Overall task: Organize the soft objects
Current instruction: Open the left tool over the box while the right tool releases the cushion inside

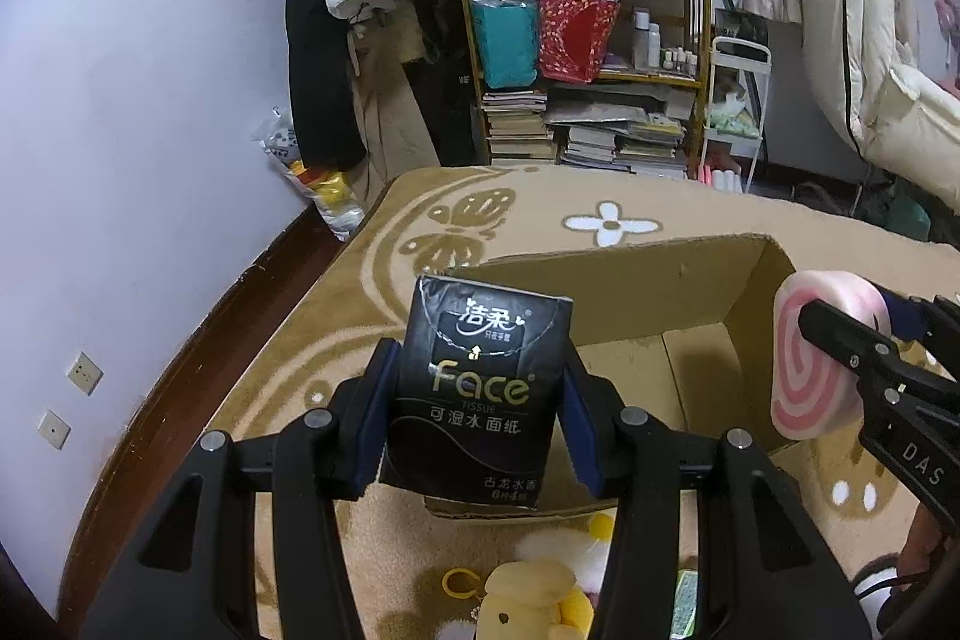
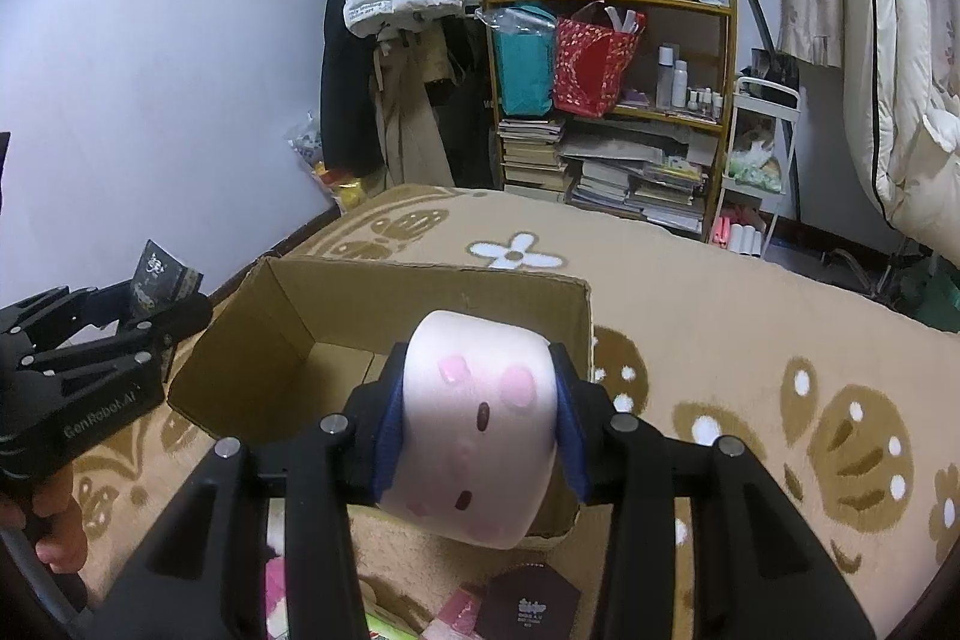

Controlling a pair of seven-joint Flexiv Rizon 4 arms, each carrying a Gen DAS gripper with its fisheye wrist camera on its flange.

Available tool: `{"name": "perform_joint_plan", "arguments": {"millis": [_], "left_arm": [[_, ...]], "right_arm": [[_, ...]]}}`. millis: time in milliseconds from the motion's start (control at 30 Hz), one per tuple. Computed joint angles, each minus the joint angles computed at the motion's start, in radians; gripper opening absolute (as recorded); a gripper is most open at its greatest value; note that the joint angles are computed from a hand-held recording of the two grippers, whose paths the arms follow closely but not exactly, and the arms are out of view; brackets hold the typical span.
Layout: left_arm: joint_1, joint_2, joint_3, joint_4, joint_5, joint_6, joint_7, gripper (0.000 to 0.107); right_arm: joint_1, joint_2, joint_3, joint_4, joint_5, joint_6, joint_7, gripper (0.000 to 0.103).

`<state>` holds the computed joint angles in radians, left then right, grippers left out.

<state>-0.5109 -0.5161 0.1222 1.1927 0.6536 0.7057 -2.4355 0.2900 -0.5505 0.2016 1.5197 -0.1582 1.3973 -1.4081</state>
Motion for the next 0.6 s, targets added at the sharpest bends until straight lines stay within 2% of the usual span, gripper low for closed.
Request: {"name": "perform_joint_plan", "arguments": {"millis": [200,367,400,433,500,600], "left_arm": [[0.003,-0.018,0.000,-0.020,-0.013,-0.034,0.012,0.048],[0.026,-0.025,-0.008,-0.012,-0.056,-0.012,0.010,0.050],[0.018,-0.026,0.001,-0.016,-0.047,-0.023,0.004,0.057],[0.014,-0.026,0.005,-0.016,-0.040,-0.024,-0.001,0.067],[0.003,-0.019,0.017,-0.009,-0.015,-0.017,-0.027,0.077],[0.003,-0.008,0.016,-0.002,-0.002,-0.008,-0.041,0.083]], "right_arm": [[0.001,-0.002,-0.002,0.003,0.003,0.007,0.003,0.050],[-0.007,-0.005,0.011,-0.001,0.011,-0.001,0.003,0.056],[-0.015,-0.006,0.022,-0.005,0.017,-0.006,-0.005,0.059],[-0.023,-0.007,0.033,-0.009,0.025,-0.010,-0.015,0.069],[-0.042,-0.006,0.063,-0.010,0.052,-0.006,-0.037,0.079],[-0.039,0.001,0.059,-0.003,0.066,0.008,-0.037,0.081]]}}
